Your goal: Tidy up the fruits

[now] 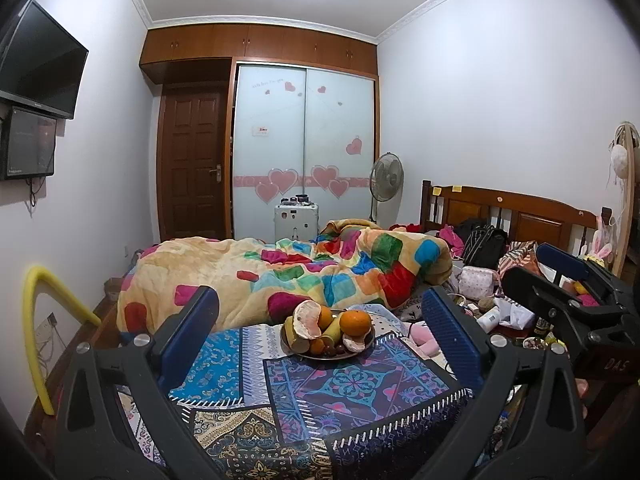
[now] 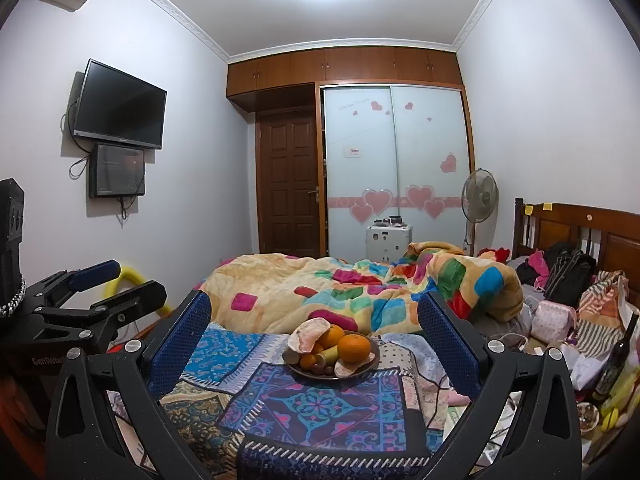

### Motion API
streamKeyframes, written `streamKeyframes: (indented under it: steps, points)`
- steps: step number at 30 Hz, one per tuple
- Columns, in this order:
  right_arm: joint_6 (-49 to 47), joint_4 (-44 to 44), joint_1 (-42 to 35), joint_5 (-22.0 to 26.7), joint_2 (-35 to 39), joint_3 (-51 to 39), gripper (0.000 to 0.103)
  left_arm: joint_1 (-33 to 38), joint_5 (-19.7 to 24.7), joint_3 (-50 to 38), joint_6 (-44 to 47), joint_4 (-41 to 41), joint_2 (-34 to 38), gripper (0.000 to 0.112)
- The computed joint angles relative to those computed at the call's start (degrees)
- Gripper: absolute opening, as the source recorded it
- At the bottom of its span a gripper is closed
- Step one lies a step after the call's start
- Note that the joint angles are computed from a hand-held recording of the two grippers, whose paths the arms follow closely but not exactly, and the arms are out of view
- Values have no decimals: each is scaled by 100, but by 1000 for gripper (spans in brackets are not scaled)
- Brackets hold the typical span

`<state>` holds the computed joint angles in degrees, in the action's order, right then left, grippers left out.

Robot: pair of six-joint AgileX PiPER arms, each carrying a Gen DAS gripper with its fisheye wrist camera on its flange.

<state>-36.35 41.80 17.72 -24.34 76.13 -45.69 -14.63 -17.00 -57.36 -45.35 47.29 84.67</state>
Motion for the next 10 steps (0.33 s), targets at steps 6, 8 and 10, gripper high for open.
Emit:
streamKeyframes:
  steps: [6,8,10]
  points:
    - [14,-6,-25,64,28,-49,103,16,-18,-1,-103,93,0,103]
    - [42,-26,-48,102,65,-92,103,-24,37,7,117,-106,-8,103]
    - [41,-20,-58,101,112,-122,103,-58,71,-22,167,-123,27,103]
